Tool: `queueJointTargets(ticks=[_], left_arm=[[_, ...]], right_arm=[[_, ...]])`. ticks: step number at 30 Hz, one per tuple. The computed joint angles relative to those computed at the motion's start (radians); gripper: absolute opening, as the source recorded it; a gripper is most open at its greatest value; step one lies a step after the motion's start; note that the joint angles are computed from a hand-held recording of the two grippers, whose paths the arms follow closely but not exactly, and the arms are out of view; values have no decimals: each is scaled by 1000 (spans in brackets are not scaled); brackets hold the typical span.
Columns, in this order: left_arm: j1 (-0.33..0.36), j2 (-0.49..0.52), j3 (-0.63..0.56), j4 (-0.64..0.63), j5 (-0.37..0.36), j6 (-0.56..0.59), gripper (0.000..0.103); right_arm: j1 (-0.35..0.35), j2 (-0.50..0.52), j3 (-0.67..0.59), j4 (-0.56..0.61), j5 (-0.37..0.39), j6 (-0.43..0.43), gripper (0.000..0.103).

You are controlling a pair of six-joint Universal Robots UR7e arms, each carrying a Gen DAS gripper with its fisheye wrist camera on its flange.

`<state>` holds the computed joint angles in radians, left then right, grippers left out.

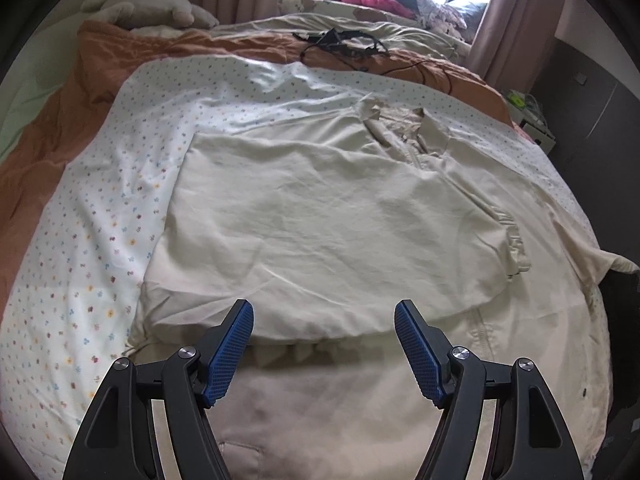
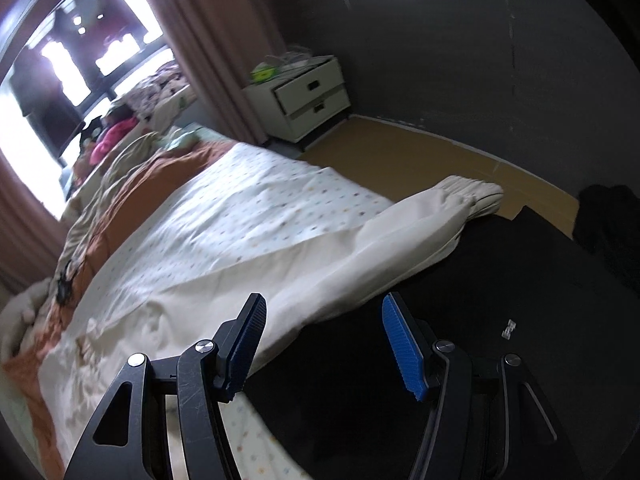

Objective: Fold large clothes

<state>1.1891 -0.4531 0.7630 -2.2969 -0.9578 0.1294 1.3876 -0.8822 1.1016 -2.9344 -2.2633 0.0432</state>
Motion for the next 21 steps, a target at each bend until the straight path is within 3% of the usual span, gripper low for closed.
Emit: queueJointTargets(ticks=[6, 10, 12, 13, 16, 21], left_arm=[[26, 28, -66, 57, -7, -41, 74], [32, 12, -46, 40, 10, -30, 74], [35, 1, -27, 27, 28, -14, 74], [37, -3, -22, 21, 33, -10, 74], [44, -22, 3, 0, 40, -7, 74], [52, -52, 34, -4, 17, -48, 74]], right_arm=[[-43, 22, -59, 62, 37, 76, 61], [-63, 46, -102, 62, 50, 113, 61], [-67, 55, -105, 15, 42, 102, 28], [-71, 52, -98, -4, 61, 92, 5], [-70, 28, -68, -11, 114, 151, 5], [9, 68, -134, -42, 94, -24, 4]])
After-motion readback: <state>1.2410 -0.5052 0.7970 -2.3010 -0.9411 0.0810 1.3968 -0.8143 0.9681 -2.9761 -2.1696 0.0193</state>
